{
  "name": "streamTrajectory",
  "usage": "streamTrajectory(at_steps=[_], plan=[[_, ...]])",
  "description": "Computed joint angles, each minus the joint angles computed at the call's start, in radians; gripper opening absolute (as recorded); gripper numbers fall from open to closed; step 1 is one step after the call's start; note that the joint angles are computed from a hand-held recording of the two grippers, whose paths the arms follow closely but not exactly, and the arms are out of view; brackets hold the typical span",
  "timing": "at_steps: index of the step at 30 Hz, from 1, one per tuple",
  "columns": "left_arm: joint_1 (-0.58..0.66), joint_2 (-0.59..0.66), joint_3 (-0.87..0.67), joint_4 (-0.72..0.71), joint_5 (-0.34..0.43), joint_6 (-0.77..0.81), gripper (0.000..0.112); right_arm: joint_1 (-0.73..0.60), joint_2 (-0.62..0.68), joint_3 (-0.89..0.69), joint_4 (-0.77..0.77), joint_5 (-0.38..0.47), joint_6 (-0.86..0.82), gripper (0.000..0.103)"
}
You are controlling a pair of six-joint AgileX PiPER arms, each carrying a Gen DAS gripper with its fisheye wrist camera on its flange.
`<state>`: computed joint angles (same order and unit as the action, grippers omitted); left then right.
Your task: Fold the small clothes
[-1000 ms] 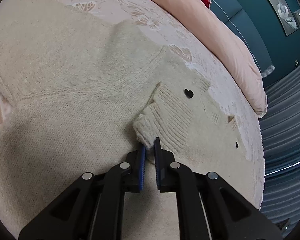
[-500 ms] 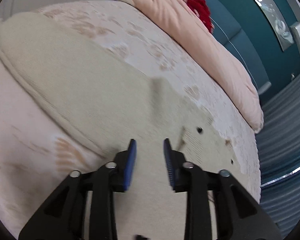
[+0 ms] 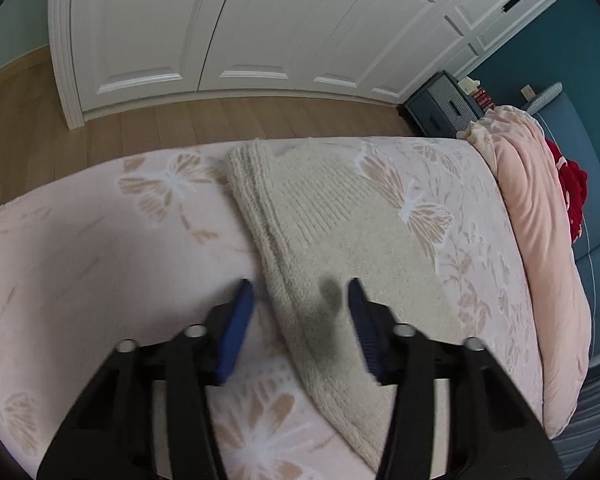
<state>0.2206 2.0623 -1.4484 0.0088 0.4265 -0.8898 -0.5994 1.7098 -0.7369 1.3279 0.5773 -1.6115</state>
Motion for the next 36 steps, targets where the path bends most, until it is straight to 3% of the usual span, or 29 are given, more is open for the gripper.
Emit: streamTrajectory(at_steps=[2, 3, 5, 9, 13, 14, 16, 17, 22, 24, 26, 30, 32, 35, 36], plan=[[-0.010, -0.009, -0.023, -0.030, 0.005, 0.037, 0.009, 0.010, 0.000, 0.005, 0.010, -0.012, -0.015, 0.074], [-0.033, -0.050, 0.006, 0.015, -0.034, 0.010, 0.008, 0.016, 0.000, 0.006, 0.012, -0.019, -0.019, 0.076], [-0.108, -0.099, -0.019, 0.162, -0.028, -0.050, 0.008, 0.025, 0.000, 0.009, 0.018, -0.026, -0.032, 0.078], [-0.346, -0.183, -0.119, 0.288, 0.003, -0.026, 0.008, 0.008, 0.014, 0.005, 0.031, 0.008, -0.054, 0.081], [-0.621, -0.098, -0.328, 0.244, 0.065, 0.032, 0.011, -0.007, 0.020, -0.001, 0.029, 0.036, -0.051, 0.082], [-0.679, -0.051, -0.388, 0.206, 0.092, 0.046, 0.016, -0.008, 0.021, -0.002, 0.028, 0.039, -0.049, 0.082], [-0.773, 0.055, -0.474, 0.128, 0.125, 0.033, 0.051, -0.015, 0.024, -0.008, 0.019, 0.052, -0.040, 0.082], [-0.814, 0.084, -0.460, 0.122, 0.108, -0.019, 0.083, -0.019, 0.025, -0.011, 0.015, 0.058, -0.034, 0.082], [-0.929, 0.038, -0.105, 0.227, -0.106, -0.362, 0.086, -0.016, 0.015, -0.041, -0.068, 0.077, 0.072, 0.083], [-0.914, -0.022, 0.049, 0.251, -0.193, -0.453, 0.086, -0.002, -0.014, -0.077, -0.130, 0.077, 0.192, 0.084], [-0.864, -0.076, 0.147, 0.275, -0.240, -0.484, 0.086, -0.002, -0.001, -0.153, -0.122, 0.143, 0.275, 0.084], [-0.694, -0.140, 0.218, -0.042, -0.304, -0.191, 0.086, 0.116, 0.131, -0.452, -0.228, 0.182, 0.625, 0.084], [-0.625, -0.115, 0.171, -0.242, -0.272, -0.001, 0.084, 0.170, 0.249, -0.625, -0.275, 0.230, 0.803, 0.084], [-0.557, -0.077, 0.161, -0.542, -0.292, 0.219, 0.066, 0.227, 0.418, -0.833, -0.319, 0.256, 1.059, 0.083], [-0.541, -0.065, 0.161, -0.642, -0.294, 0.286, 0.061, 0.241, 0.453, -0.866, -0.313, 0.254, 1.113, 0.075]])
